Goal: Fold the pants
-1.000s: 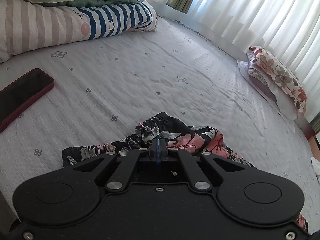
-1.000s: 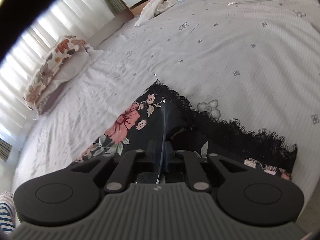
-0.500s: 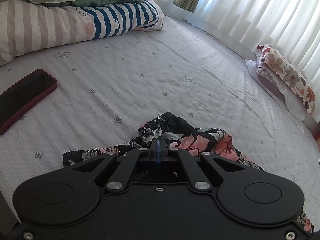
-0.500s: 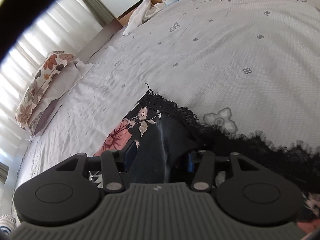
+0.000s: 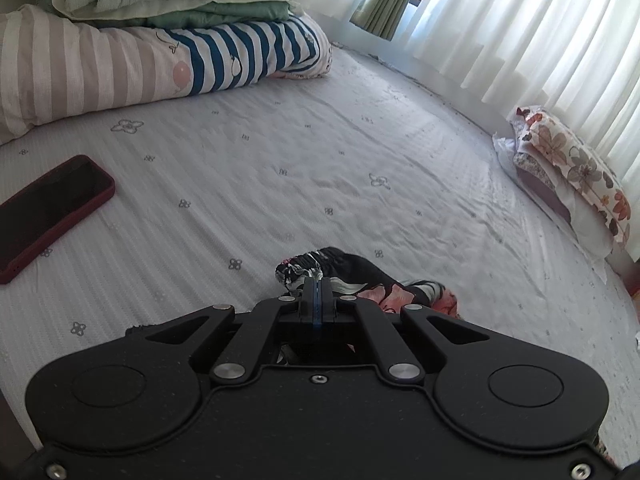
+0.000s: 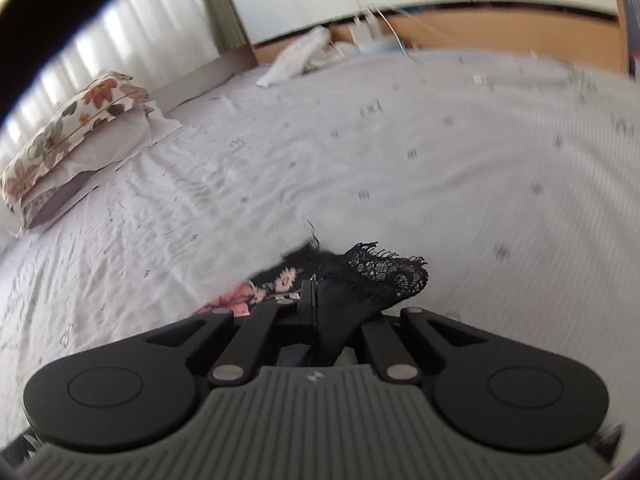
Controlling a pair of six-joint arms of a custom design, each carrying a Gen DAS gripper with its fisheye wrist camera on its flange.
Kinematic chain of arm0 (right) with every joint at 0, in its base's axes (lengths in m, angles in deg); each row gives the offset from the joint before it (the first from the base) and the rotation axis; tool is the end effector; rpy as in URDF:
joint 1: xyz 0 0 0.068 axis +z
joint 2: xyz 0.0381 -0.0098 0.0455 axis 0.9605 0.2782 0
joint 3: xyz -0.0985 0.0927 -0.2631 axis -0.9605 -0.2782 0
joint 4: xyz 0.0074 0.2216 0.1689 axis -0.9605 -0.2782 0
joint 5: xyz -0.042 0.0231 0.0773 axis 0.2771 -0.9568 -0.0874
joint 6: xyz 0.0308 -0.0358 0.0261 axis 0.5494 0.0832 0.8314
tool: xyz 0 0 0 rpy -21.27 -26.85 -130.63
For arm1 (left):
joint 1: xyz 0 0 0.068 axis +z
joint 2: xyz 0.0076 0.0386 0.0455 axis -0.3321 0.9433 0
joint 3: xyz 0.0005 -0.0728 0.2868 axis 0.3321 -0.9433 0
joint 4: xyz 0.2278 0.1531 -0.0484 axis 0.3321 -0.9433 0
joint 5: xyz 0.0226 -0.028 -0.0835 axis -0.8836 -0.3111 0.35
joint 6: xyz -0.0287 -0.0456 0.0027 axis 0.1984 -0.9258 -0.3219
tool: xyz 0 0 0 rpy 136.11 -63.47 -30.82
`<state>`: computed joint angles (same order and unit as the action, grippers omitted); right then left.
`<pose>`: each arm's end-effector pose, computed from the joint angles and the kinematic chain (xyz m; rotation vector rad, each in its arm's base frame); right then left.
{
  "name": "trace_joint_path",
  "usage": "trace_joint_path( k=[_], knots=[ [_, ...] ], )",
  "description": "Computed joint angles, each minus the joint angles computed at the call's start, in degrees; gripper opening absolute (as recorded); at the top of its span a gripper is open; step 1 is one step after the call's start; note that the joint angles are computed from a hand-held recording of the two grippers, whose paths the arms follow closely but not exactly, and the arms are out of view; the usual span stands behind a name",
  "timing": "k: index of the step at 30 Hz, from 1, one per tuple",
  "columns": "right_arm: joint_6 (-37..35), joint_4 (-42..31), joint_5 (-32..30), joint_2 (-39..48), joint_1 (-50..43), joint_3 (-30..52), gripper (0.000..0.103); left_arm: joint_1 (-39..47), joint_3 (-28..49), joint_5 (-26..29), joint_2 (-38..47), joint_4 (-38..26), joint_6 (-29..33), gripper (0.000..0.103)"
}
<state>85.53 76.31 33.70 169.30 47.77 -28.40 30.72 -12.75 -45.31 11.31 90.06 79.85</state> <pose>0.2903 -0.1424 0.1035 0.9031 2.0132 -0.0439 0.2371 0.2604 0.1723 -0.9067 2.0747 -0.1148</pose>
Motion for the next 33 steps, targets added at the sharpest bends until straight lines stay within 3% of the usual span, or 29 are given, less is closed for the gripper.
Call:
trace_joint_path(
  k=[7,12,15,16,17,19,25,29,33],
  knots=[
    [-10.2,-0.8,4.9,-13.1,-0.5,-7.9,0.002,5.9,-2.7,3.2,-5.2,0.1,4.3,0.000],
    [-14.0,0.3,2.8,-16.1,-3.6,-13.0,0.002,9.9,-2.4,10.8,-3.8,-8.9,14.9,0.001],
    [-13.1,0.3,2.1,-14.9,-4.7,-13.4,0.002,11.3,0.7,18.2,0.5,-18.5,17.5,0.014],
    [-12.4,0.3,1.6,-14.5,-5.0,-13.4,0.002,11.2,0.9,19.1,1.3,-19.4,17.6,0.023],
    [-12.1,0.3,1.4,-14.3,-5.1,-13.3,0.002,10.7,0.3,18.9,1.7,-18.1,17.0,0.037],
    [-12.4,1.0,2.4,-13.9,-4.6,-13.5,0.002,8.9,-2.4,16.3,1.2,-11.5,13.6,0.048],
    [-13.5,2.2,3.5,-13.4,-4.0,-14.0,0.002,1.3,-0.2,14.3,7.5,-10.4,8.0,0.050],
    [-13.3,2.4,2.8,-12.7,-5.1,-13.9,0.002,-2.8,-0.2,9.5,11.6,-4.4,1.3,0.049],
    [-13.7,2.9,2.7,-11.9,-5.8,-14.0,0.002,-3.5,-2.0,10.7,12.6,5.2,-6.5,0.042]
  ],
)
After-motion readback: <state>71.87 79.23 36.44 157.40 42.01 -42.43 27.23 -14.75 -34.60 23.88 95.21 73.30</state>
